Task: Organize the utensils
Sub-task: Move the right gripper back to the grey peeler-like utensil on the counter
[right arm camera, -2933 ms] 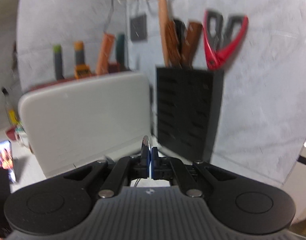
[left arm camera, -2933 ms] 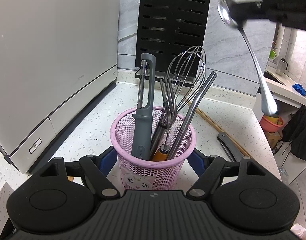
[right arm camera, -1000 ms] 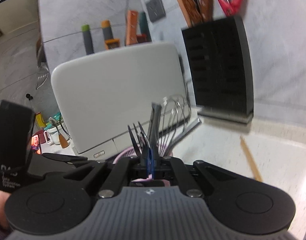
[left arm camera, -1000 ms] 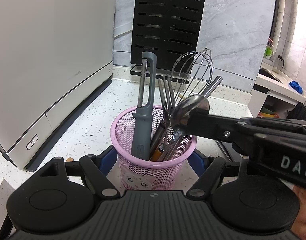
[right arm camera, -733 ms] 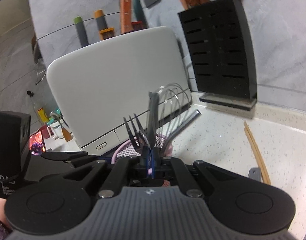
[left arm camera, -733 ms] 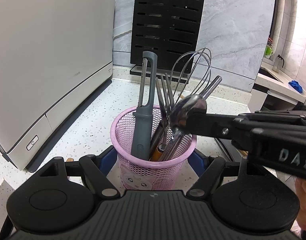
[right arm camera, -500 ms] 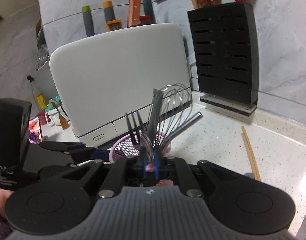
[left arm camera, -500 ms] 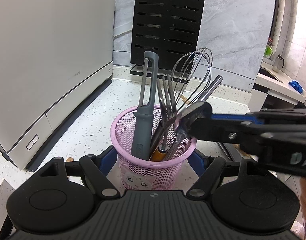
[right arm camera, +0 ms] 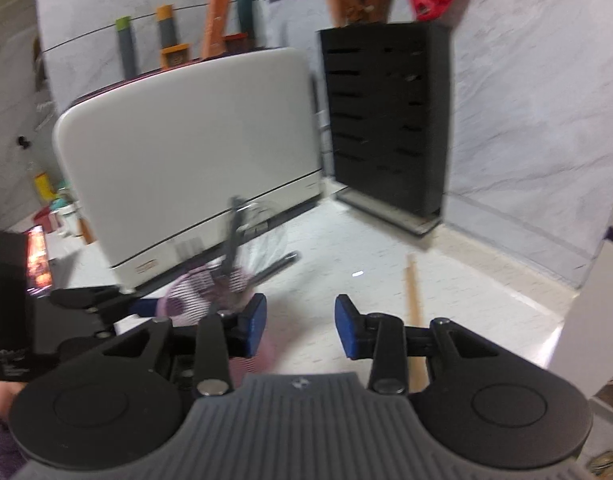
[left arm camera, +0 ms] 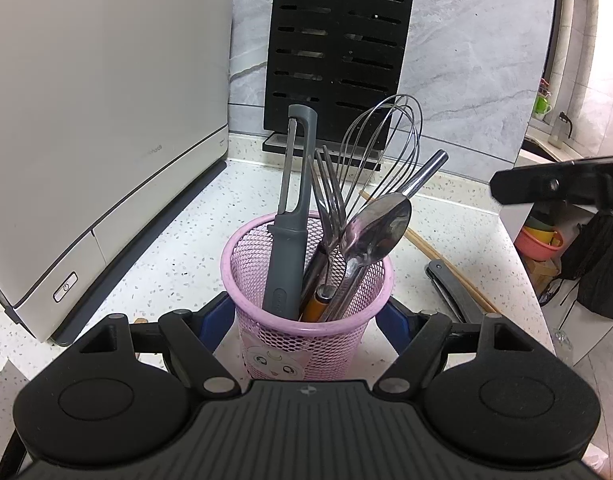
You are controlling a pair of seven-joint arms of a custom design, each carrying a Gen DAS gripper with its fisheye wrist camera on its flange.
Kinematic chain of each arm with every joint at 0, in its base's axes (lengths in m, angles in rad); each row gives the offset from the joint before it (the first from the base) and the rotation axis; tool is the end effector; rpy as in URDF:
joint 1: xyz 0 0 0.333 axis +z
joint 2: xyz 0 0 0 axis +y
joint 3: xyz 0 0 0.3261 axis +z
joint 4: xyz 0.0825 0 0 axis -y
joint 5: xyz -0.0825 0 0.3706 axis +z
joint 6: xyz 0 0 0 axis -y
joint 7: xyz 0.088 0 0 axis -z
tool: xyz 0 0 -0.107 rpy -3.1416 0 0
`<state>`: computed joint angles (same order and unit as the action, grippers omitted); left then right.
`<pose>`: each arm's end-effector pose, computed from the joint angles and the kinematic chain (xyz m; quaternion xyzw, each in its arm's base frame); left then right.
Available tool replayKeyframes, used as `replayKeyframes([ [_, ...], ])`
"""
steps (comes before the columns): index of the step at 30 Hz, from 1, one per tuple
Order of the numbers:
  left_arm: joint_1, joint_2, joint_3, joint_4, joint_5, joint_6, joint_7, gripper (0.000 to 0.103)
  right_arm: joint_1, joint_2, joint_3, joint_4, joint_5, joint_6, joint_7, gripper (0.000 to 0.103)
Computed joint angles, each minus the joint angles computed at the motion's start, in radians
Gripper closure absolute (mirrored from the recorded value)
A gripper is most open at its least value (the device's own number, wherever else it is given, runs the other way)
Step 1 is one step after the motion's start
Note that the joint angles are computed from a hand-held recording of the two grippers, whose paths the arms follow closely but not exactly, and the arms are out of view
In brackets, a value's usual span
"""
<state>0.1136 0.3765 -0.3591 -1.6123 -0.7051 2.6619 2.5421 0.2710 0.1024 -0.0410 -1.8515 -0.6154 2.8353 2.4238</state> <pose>0.6898 -0.1134 0.5073 -0.4114 0.8011 -0.4062 0.1544 0.6014 0.1726 0.5779 -0.5917 0.6647 -0.2995 0.3440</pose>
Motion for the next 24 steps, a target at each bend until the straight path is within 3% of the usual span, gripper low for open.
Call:
replayKeyframes([
  [6, -0.003, -0.006, -0.004, -0.016, -0.001, 0.025, 0.003, 0.014, -0.014, 0.028, -0.010, 0.073, -0.002, -0.142, -0.034, 0.062],
  [14, 0.000, -0.007, -0.009, -0.022, -0.009, 0.035, 0.007, 0.014, -0.020, 0.113, -0.017, 0.181, 0.107, -0.292, -0.212, 0.062],
  [20, 0.004, -0.008, -0.013, -0.025, -0.019, 0.039, 0.014, 0.014, -0.059, 0.215, 0.004, 0.322, 0.390, -0.473, -0.403, 0.063],
  [24, 0.001, -0.005, -0.012, -0.022, -0.019, 0.040, 0.015, 0.014, -0.055, 0.262, -0.008, 0.388, 0.460, -0.561, -0.441, 0.070],
])
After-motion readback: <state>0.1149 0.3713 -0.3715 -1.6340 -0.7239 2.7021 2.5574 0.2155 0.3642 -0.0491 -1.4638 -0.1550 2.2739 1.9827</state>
